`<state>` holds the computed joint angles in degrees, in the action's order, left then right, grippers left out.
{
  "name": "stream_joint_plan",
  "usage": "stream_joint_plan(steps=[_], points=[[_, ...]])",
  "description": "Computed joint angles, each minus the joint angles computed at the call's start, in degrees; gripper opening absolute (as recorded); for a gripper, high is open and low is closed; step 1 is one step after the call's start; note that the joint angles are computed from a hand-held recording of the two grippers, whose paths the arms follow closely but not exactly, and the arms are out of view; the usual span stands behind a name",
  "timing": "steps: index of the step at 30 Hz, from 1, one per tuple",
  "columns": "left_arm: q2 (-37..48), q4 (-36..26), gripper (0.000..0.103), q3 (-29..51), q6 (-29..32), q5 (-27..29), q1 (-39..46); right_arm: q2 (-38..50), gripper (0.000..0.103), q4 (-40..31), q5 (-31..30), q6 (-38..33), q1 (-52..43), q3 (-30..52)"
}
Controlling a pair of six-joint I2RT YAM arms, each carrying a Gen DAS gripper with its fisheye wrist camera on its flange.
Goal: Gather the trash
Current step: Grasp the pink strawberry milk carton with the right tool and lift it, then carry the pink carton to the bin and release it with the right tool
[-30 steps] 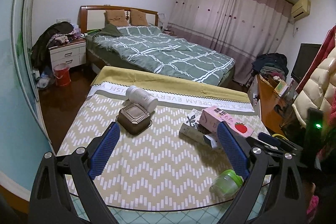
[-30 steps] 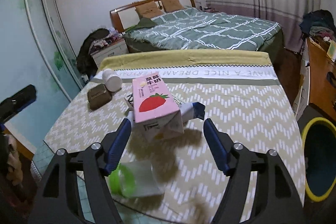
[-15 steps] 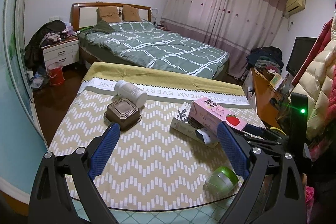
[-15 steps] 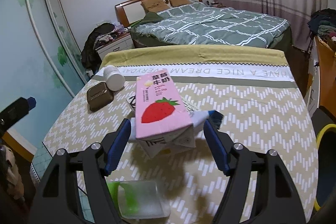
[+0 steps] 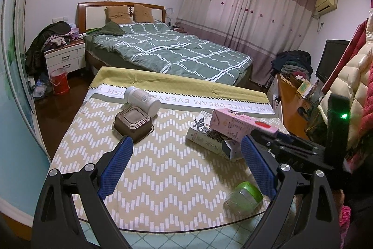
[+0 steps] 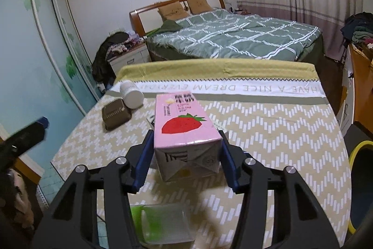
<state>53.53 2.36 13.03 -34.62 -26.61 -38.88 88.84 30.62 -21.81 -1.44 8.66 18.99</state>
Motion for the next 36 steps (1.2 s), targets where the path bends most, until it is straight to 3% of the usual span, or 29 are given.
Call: stream_joint_plan(steps=[9, 20, 28, 36], points=[[2.8, 0.8, 0.092, 1.1, -0.4, -0.9, -2.9, -11.4, 0.046, -4.2, -5.6, 0.6, -6.7, -3.9], [7.5, 0.9, 0.092, 4.1, -2.0, -4.1, -9.3, -20.5, 0.047, -10.9, -14.1, -2.2, -24.2, -5.9], [15.3, 2.7, 0.092, 7.8, -2.9, -4.1, -13.6, -13.0, 0.047, -8.4, -11.9, -7.4, -40.4, -4.9], [26.8, 9.5, 0.092, 10.7, -1.6, -0.6, -15.4, 7.4, 0.047, -0.4, -4.9, -11.1, -53.2, 2.9]])
